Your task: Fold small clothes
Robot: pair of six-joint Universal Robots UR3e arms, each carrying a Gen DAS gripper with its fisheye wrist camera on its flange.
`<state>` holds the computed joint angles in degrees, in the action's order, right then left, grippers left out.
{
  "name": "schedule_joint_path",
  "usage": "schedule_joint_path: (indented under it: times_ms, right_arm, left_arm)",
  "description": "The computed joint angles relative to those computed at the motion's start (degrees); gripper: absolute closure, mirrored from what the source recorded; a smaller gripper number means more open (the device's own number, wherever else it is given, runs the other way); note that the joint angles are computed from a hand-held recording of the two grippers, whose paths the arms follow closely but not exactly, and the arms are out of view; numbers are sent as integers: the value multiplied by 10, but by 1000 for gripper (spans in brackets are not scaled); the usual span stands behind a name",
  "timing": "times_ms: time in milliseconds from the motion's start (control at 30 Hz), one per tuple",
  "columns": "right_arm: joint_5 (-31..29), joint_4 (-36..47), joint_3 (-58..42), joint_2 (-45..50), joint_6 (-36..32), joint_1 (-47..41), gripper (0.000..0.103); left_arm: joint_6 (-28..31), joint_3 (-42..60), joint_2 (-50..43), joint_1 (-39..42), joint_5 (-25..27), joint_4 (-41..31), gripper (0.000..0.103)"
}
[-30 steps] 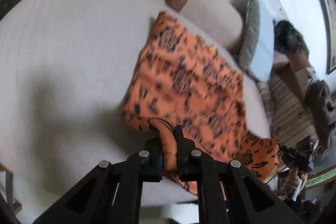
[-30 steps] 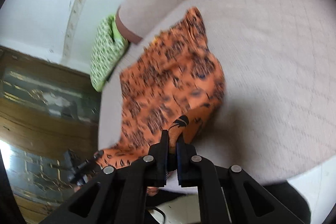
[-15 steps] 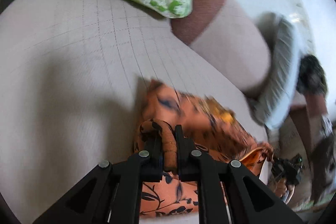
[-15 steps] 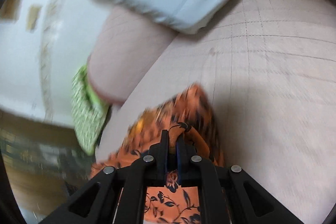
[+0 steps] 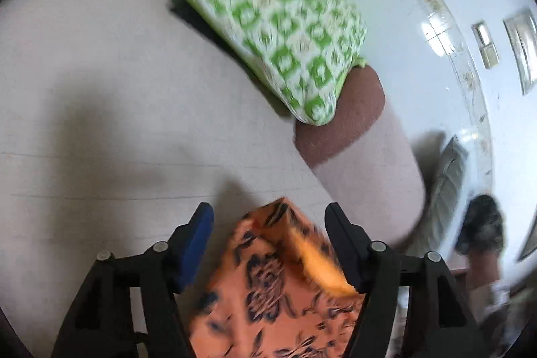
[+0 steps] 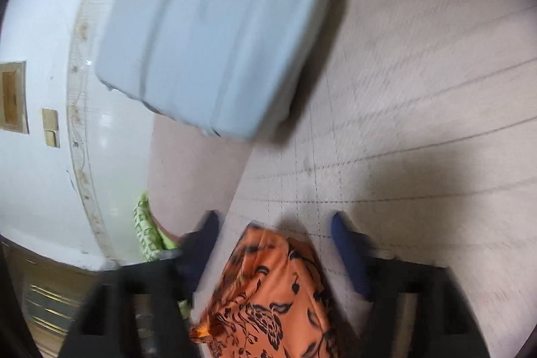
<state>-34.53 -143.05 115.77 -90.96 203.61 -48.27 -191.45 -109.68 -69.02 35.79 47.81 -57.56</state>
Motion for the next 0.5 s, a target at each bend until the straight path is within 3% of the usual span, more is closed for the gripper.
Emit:
schedule_joint_path:
  times_ms: [67, 167, 267, 333, 400, 500]
  right_arm:
    - [-23, 122, -57, -46, -115, 35, 29]
    - [-100, 222, -163, -40, -177, 163, 29]
    - [-171, 220, -245, 24, -140, 319, 31]
    - [-242, 211, -314, 82, -119, 423, 31]
    - [-309, 198, -383, 146, -97, 504, 31]
    - [-330, 213, -492, 244, -57, 566, 31]
  left_arm:
    - [25, -14, 93, 12, 18, -89, 33]
    - [46, -46, 200, 5, 49, -200, 33]
    - [40, -95, 246, -31, 86, -227, 34]
    - [10, -110, 201, -94, 129, -175, 34]
    - [13, -106, 174, -111, 141, -171, 34]
    - [10, -101, 147, -114, 149, -157, 34]
